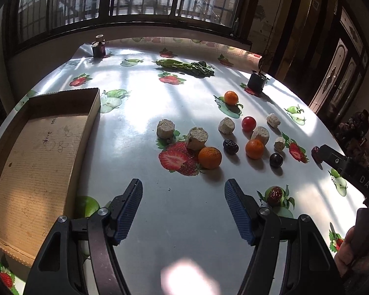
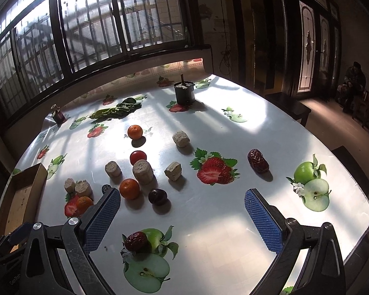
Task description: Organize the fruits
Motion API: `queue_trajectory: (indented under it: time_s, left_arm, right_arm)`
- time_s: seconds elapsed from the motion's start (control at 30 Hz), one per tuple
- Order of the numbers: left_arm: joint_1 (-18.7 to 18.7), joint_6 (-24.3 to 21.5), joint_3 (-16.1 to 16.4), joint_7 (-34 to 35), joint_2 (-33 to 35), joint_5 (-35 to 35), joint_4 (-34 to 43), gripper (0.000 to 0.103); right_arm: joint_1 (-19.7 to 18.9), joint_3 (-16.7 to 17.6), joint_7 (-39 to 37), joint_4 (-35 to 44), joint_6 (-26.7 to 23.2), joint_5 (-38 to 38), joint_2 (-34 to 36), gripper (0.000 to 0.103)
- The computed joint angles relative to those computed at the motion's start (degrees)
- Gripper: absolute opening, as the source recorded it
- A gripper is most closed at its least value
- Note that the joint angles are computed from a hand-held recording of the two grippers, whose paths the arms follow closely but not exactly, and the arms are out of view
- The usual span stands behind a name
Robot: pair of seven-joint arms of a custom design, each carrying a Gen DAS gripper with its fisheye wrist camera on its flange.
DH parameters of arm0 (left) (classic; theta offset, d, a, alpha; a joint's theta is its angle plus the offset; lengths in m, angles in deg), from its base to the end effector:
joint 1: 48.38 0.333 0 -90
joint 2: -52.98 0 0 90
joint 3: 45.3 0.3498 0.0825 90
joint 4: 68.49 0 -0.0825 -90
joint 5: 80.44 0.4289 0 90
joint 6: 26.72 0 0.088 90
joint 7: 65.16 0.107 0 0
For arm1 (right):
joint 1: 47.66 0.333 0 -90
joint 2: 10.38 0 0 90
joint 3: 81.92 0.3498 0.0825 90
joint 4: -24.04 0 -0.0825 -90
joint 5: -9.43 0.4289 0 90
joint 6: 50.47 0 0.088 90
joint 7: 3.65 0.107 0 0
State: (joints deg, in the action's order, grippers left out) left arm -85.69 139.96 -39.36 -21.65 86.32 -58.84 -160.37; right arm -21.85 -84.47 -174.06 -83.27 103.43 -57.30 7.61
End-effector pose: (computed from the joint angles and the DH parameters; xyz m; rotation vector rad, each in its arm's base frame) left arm 0.6570 -0.4455 0.3751 -1.7681 1.9740 -0.9403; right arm 0.6319 0.3061 0.3919 -1.3659 1.9943 -0.7690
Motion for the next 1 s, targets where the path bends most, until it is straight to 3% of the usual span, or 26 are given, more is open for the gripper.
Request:
queue_trajectory:
  time_s: [0.03,0.1,0.4,0.5,0.57,0.63,0.9,1.0]
  left_arm:
    - [1.1,-0.8,-1.4,1.1,0.1,-1.0,0.2,0.069]
    - [0.9,-2.0,-1.1,0.9,0.2,-1.0,0.5,0.069]
    - [2.4,0.9,-0.8,-1.3,-1.0,-2.9,-1.6,0.069]
    - [3.4,0.7,-2.1,-0.2,-0.8,-4.3,-1.4,0.069]
    - [3.4,0.3,-2.2,0.2,-0.6,-5.0,-1.2,0.069]
    - [2.8,-0.2,-1.6,0.0,-0.4,-4.7,-0.9,0.069]
    - [-0.5,-5.6,1.3,-3.4,1.1,0.4,2.6,0.069]
    - [-0.3,-8.4,0.5,-4.8,2.0,2.7,4.6,0.069]
  right_arm:
    - [-0.3,0.1,-0.5,-0.1,0.4,0.7,0.2,0.102]
    - [-0.8,0.3,-2.0,-0.2,1.3,2.3,0.6,0.102]
    - [-2.3,1.5,-17.1,-0.3,7.2,14.4,2.9,0.102]
    - [-3.7,3.8,-27.0,0.8,8.9,21.4,4.7,0.093]
    - [-5.8,6.7,-35.3,1.9,9.6,27.4,6.2,0.079]
    - [-6.4,8.3,-41.0,3.4,8.2,31.4,7.4,0.076]
    - [-4.1,5.6,-47.5,2.0,8.6,39.8,6.5,0.075]
    - [-3.5,4.6,-49.1,0.9,9.2,41.4,5.7,0.075]
